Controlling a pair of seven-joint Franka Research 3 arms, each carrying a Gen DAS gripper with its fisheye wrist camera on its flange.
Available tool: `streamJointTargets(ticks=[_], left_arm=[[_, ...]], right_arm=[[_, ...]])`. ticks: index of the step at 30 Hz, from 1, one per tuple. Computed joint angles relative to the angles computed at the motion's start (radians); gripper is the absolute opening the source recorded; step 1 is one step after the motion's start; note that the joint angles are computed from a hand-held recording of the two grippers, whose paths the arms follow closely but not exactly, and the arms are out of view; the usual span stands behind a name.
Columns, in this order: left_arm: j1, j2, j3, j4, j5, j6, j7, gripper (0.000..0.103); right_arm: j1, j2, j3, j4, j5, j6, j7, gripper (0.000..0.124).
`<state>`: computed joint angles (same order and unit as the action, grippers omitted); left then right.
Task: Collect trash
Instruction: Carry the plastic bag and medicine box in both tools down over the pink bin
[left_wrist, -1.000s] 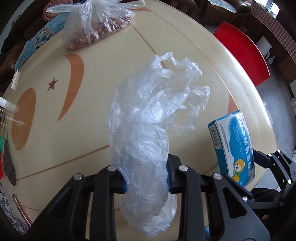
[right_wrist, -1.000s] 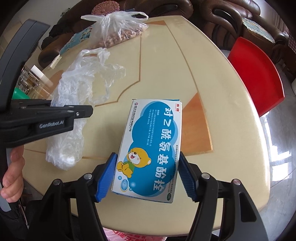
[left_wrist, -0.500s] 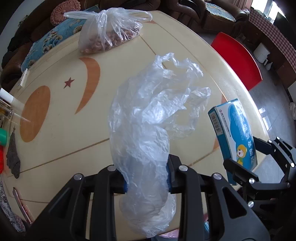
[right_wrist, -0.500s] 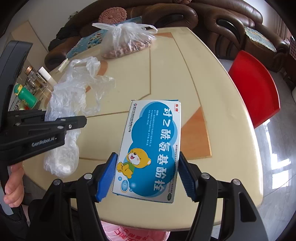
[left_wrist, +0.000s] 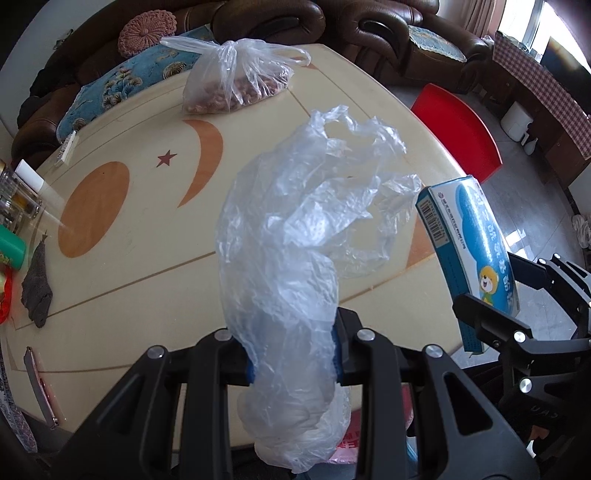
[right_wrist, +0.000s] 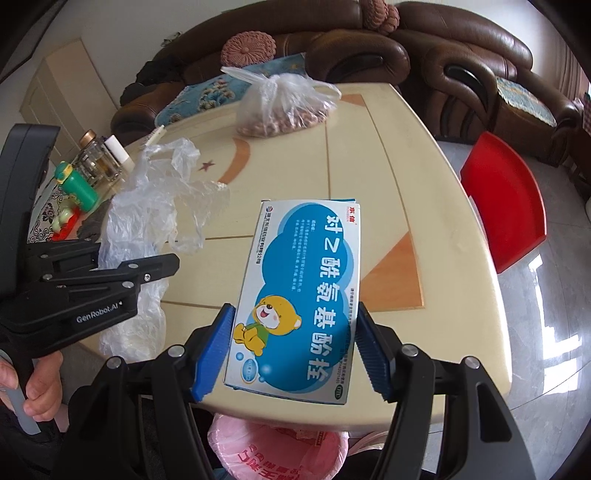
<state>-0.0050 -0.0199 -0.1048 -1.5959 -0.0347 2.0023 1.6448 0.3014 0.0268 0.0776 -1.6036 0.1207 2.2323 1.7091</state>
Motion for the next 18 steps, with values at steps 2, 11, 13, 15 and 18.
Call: streamJointTargets(ticks=[2, 11, 13, 15, 18], left_arm=[[0.001, -0.030, 0.002, -0.029, -0.012, 0.008, 0.004, 0.029], [-0.014, -0.153, 0.018, -0.148, -0.026, 0.023, 0.007, 0.029], [-0.020, -0.183, 0.023, -0.177, -0.029, 0.025, 0.009, 0.029], [-0.026, -0.215, 0.025, -0.211, -0.028, 0.027, 0.009, 0.029], [-0.038, -0.258, 0.028, -0.260, -0.025, 0.029, 0.009, 0.029]], right_arm=[[0.003, -0.019, 0.002, -0.013, -0.006, 0.002, 0.001, 0.063], [0.005, -0.129, 0.021, -0.108, -0.028, 0.006, 0.020, 0.063], [0.005, -0.156, 0.027, -0.134, -0.029, 0.004, 0.023, 0.063], [0.006, -0.182, 0.032, -0.158, -0.029, 0.003, 0.024, 0.063], [0.006, -0.223, 0.041, -0.200, -0.026, 0.005, 0.025, 0.063]])
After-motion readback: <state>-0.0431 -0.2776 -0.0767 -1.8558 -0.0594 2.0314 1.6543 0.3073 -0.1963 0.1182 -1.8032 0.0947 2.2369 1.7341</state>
